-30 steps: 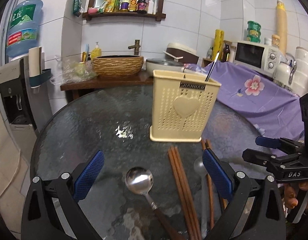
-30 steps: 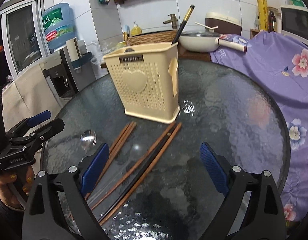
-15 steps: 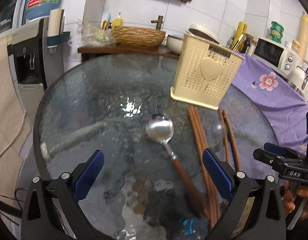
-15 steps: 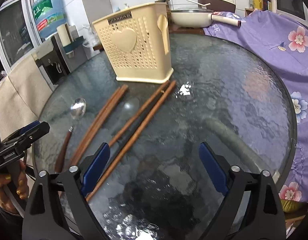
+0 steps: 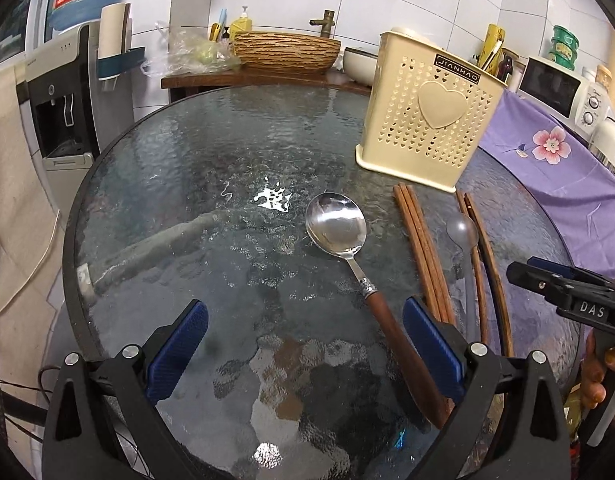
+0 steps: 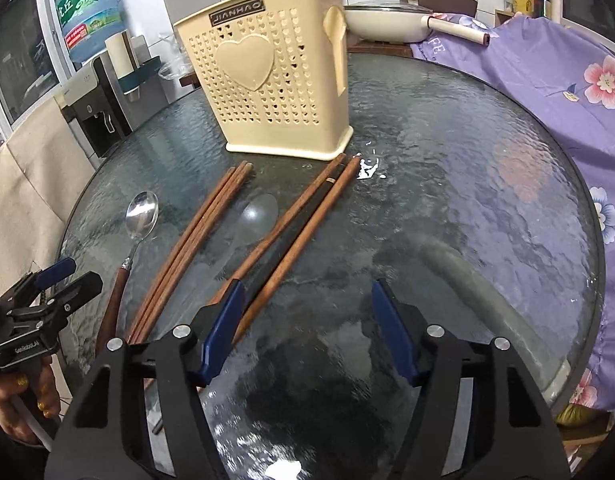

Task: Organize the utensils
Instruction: 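Move the left tool to the wooden-handled spoon while the right tool approaches a wooden chopstick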

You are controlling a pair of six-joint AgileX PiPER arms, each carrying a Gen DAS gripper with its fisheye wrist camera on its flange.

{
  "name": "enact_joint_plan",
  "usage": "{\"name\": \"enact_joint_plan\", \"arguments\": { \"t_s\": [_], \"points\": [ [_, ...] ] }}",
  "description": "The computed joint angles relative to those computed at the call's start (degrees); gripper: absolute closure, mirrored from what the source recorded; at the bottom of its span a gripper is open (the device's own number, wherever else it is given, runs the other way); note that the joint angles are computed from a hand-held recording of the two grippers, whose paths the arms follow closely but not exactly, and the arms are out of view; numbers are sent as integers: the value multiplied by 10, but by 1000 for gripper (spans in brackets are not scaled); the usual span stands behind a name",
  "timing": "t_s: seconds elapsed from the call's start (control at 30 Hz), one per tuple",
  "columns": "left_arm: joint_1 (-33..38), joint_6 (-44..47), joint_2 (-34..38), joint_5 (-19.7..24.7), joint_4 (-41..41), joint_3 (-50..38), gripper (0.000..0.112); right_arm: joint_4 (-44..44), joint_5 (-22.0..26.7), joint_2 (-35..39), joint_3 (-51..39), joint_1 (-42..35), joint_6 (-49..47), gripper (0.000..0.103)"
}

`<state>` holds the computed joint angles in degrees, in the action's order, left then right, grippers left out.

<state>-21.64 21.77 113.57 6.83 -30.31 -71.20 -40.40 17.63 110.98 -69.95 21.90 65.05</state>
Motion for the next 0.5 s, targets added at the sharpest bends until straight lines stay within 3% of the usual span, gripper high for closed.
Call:
{"name": "enact_joint_plan", "arguments": {
  "t_s": [0.3, 0.5],
  "points": [
    [-9, -60, 10, 10, 70, -19, 17, 4, 52, 25, -38, 17, -28, 42],
    [-6, -53, 16, 18, 62, -31, 17, 19, 77, 16, -37, 0, -56, 49]
  ]
}}
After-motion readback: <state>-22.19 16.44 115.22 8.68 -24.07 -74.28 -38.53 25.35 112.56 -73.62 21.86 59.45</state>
